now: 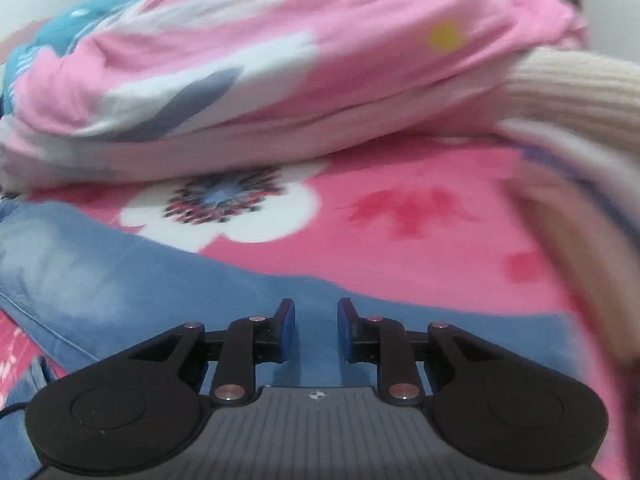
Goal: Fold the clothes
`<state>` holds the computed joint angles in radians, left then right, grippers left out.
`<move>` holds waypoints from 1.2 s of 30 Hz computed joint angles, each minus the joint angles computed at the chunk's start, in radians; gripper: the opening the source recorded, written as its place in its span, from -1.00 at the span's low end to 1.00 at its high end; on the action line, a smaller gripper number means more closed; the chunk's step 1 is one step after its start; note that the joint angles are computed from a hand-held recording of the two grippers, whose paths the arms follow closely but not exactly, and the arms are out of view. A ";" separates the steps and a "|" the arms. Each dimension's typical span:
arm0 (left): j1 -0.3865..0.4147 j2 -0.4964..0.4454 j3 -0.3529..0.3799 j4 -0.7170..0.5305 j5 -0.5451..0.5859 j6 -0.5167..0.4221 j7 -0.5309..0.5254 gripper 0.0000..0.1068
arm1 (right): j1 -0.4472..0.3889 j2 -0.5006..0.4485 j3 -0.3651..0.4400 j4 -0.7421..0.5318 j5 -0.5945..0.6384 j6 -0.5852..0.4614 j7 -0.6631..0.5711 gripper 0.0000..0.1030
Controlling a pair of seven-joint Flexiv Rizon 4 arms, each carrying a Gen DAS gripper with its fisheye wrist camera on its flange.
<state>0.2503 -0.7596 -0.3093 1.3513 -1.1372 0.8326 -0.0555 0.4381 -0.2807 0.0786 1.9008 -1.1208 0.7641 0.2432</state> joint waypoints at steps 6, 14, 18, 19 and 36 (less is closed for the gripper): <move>-0.002 -0.001 0.003 -0.002 0.006 0.003 0.000 -0.17 | 0.048 0.023 0.026 -0.023 0.190 -0.384 -0.056 -0.76; 0.000 0.000 0.001 0.000 0.006 0.001 -0.003 -0.17 | 0.002 -0.006 0.019 -0.011 0.123 -0.194 -0.021 -0.79; -0.002 0.001 0.002 0.001 0.006 0.003 0.000 -0.17 | 0.008 0.074 0.026 0.046 0.148 -0.324 0.153 -0.76; -0.003 0.002 0.002 0.002 0.006 0.007 0.002 -0.17 | 0.005 0.098 0.042 0.071 0.121 -0.298 0.150 -0.76; 0.002 -0.003 0.001 -0.006 0.010 -0.004 -0.010 -0.17 | 0.049 0.084 0.108 0.032 0.030 -0.165 0.075 -0.73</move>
<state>0.2518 -0.7626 -0.3087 1.3456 -1.1272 0.8289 -0.0658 0.4872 -0.1967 0.1868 1.9331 -1.0910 0.5990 0.3180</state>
